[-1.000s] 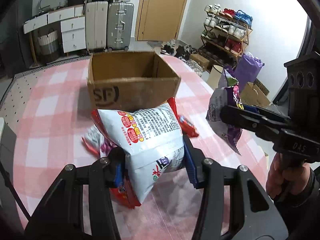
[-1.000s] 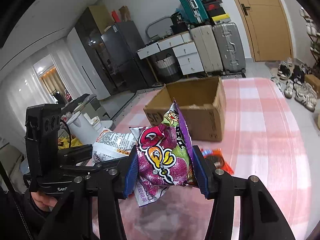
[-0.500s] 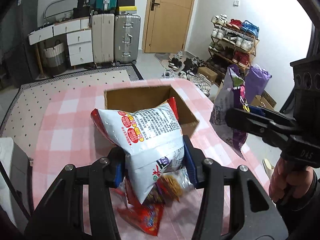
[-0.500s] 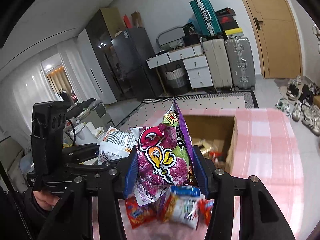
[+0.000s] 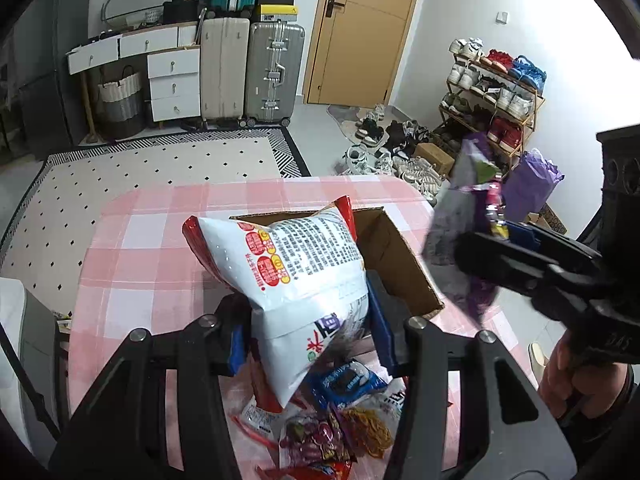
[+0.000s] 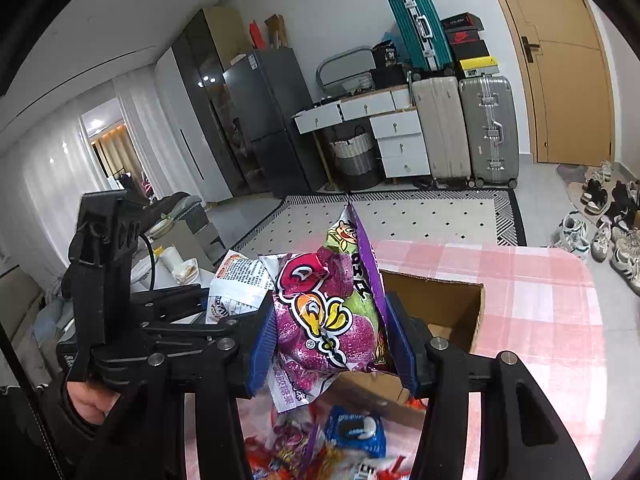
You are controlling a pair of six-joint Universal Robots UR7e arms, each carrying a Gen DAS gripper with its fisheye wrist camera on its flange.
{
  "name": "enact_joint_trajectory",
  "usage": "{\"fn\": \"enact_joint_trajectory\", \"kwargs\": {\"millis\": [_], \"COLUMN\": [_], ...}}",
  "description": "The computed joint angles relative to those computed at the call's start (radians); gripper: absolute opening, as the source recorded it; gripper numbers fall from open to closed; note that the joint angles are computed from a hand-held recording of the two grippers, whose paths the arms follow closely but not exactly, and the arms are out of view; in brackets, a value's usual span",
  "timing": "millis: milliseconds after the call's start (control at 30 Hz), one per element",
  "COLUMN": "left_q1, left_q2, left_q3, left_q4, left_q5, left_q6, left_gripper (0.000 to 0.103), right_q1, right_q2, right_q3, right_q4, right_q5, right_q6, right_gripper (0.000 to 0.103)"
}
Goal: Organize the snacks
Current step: 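Carry the chip bag and grape bag over the box with both grippers, then open both grippers to drop the chip bag and grape bag into the box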
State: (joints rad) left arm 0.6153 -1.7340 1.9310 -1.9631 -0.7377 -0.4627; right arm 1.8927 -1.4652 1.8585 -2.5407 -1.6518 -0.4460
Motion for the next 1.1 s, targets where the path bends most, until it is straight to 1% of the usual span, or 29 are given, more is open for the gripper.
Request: {"fn": "enact_joint_trajectory", "kwargs": {"millis": [100,167,200,433,633,700,800,833,867,933,967,1067,1100], "left_q1": [0.042,0.045,0.057,0.127,0.159,0.167,0.182,0.188,0.190,0.195,0.198,0.188,0.181], "left_q2": [0.041,0.046,0.055,0.114,0.152,0.166,0.176,0.183,0.188,0.196,0.196,0.177,0.171], "left_q3": [-0.018,0.008,0.002,0.041,0.055,0.054,0.056,0.053,0.050,0.042,0.042,0.063,0.069], "left_q4": [-0.048,-0.077,-0.083,-0.197,-0.249,-0.256,-0.276,-0.272,-0.259,-0.231,-0.227,-0.250,-0.248], "left_q5": [-0.015,-0.022,-0.030,-0.058,-0.063,-0.057,-0.060,-0.056,-0.050,-0.031,-0.029,-0.009,0.003], "left_q6": [0.048,0.037,0.044,0.086,0.112,0.111,0.110,0.103,0.092,0.072,0.071,0.078,0.078], "left_gripper": [0.046,0.046,0.046,0.046,0.046,0.046,0.048,0.048,0.050,0.059,0.066,0.073,0.074], "right_q1": [-0.009,-0.012,-0.015,-0.031,-0.059,-0.072,-0.090,-0.093,-0.097,-0.101,-0.104,-0.111,-0.115], "right_q2": [0.044,0.072,0.084,0.139,0.166,0.176,0.185,0.190,0.194,0.197,0.196,0.178,0.165], "right_q3": [-0.028,-0.040,-0.045,-0.057,-0.059,-0.064,-0.063,-0.063,-0.066,-0.066,-0.064,-0.052,-0.043], "right_q4": [-0.001,-0.014,-0.019,-0.045,-0.057,-0.057,-0.077,-0.084,-0.085,-0.082,-0.088,-0.106,-0.114], "right_q5": [-0.011,-0.030,-0.038,-0.085,-0.096,-0.084,-0.073,-0.077,-0.081,-0.083,-0.083,-0.077,-0.067], "right_q6": [0.020,0.028,0.032,0.021,0.010,0.010,0.019,0.023,0.025,0.026,0.022,0.020,0.018], "right_gripper": [0.051,0.051,0.051,0.052,0.052,0.053,0.055,0.059,0.062,0.067,0.069,0.070,0.070]}}
